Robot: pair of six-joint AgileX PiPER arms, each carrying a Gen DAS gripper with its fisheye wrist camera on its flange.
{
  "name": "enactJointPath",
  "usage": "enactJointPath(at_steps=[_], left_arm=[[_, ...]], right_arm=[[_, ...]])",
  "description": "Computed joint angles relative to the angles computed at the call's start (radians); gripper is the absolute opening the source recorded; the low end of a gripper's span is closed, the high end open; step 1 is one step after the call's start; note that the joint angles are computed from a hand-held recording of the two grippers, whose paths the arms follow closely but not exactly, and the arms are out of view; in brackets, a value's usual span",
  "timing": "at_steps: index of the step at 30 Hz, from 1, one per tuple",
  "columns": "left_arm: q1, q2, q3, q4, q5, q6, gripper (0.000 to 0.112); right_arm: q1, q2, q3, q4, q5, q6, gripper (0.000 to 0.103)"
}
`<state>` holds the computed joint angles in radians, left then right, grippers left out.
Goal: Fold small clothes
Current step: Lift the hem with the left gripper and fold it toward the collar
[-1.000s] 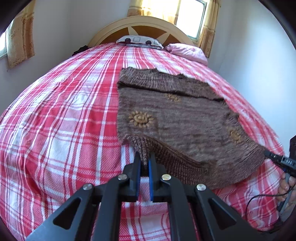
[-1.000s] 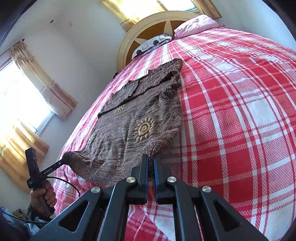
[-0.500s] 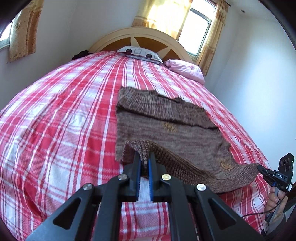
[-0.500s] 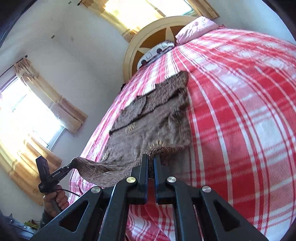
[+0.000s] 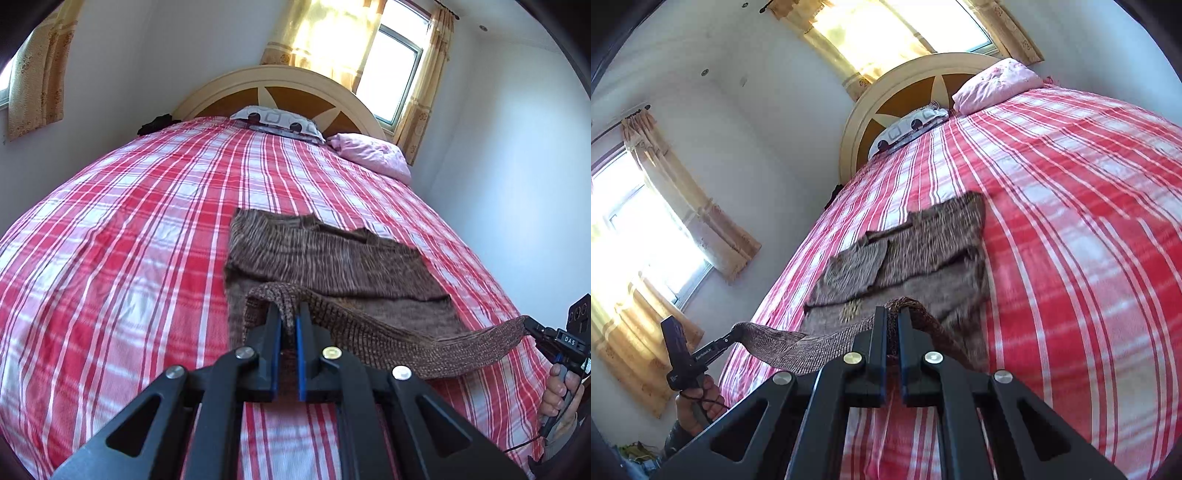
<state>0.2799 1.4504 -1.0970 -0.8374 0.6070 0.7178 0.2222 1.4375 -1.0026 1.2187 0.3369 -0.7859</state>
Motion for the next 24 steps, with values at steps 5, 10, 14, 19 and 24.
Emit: enactJointPath(at_steps=[5, 10, 14, 19, 24], left_arm=[[-0.040, 0.100, -0.131, 0.061, -0.021, -0.076, 0.007], [-0.033, 0.212, -0.281, 0.083, 0.018, -0.144, 0.007], [-0.027, 0.314, -0.431, 0.118, 0.052, -0.222, 0.007], [-0.053, 0.473, -0.651, 0.227, 0.107, -0.351, 0.007], [-0.091, 0.637, -0.866, 0.349, 0.162, -0.458, 0.007]], right_arm=[[0.002, 0.110, -0.173, -0.153, 0.011, 0.155, 0.004], [0.014, 0.211, -0.344, -0.327, 0.029, 0.324, 0.004], [0.021, 0.302, -0.502, -0.448, 0.063, 0.447, 0.004], [0.021, 0.434, -0.697, -0.594, 0.113, 0.607, 0.004], [0.005, 0.606, -0.932, -0.756, 0.201, 0.789, 0.004]])
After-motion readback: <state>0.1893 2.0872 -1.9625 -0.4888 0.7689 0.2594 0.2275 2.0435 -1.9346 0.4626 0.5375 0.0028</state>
